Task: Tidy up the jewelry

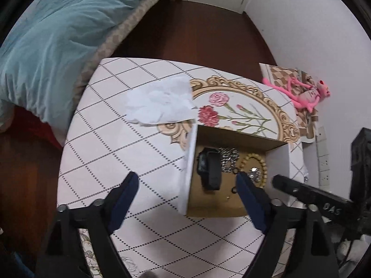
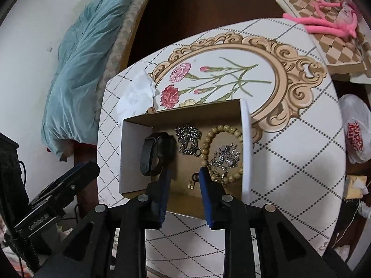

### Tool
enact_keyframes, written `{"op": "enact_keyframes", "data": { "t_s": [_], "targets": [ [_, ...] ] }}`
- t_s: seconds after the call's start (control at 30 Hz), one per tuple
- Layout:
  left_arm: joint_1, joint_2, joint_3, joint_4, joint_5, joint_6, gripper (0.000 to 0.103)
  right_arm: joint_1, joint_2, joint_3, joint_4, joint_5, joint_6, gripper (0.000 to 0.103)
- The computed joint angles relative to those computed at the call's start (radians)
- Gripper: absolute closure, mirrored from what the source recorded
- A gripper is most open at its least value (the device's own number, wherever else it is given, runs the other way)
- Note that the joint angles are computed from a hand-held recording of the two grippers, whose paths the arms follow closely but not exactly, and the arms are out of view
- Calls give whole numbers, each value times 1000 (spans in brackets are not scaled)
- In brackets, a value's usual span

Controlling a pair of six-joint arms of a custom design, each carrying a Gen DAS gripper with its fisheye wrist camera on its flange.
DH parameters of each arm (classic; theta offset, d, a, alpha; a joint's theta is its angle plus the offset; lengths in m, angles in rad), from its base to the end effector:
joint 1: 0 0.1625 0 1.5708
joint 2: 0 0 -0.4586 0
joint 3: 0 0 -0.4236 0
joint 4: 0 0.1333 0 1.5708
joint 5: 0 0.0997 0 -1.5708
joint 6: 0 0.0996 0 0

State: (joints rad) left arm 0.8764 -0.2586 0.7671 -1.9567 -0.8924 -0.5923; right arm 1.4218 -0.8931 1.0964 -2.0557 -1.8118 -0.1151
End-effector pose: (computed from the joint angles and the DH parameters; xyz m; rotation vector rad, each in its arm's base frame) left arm -0.4273 -0.8191 -0.0156 0.1815 2.4921 -0.4061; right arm -0.0142 -0.8322 0.3690 -0.0971 -2.8444 0.3545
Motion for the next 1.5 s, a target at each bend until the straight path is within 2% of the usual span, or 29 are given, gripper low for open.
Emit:
{"op": "enact_keyframes", "data": {
  "t_s": [0.03, 0.1, 0.17, 0.23, 0.3, 0.37, 0.4, 0.47, 0.6, 0.87, 1.17, 1.33, 1.5],
  "targets": [
    [-3, -8, 19, -7, 16, -4, 7, 4, -4, 8, -16, -19, -6, 76],
    [-9, -19, 51, -22, 43, -10, 6, 16, -16, 34, -62, -73, -32, 74],
    [-17, -27, 79, -36, 77, -14, 2, 33, -25, 61, -115, -153, -57, 58],
    [-25, -33, 109, -55, 113, -12, 1, 48, -38, 101, -185, -234, -88, 23],
    [-33, -38, 136, -70, 146, -6, 1, 59, -49, 137, -247, -305, -118, 10],
    [-39, -38, 149, -73, 167, -3, 1, 75, -55, 183, -337, -404, -162, 10],
    [-42, -38, 155, -74, 172, -5, 1, 78, -59, 199, -365, -427, -174, 9],
    [-47, -39, 166, -72, 182, -9, 1, 82, -68, 230, -410, -465, -190, 3],
    [-59, -51, 197, -94, 185, -3, 1, 85, -88, 278, -477, -497, -205, 2],
    [-104, -106, 287, -175, 183, 9, 1, 107, -152, 363, -561, -503, -220, 2],
    [-184, -220, 444, -308, 191, 28, 1, 174, -303, 524, -716, -500, -265, 2],
    [-244, -287, 531, -364, 241, 27, 1, 225, -393, 603, -783, -501, -286, 2],
    [-296, -337, 585, -357, 301, -2, 1, 274, -467, 665, -829, -509, -302, 0]
  ]
}}
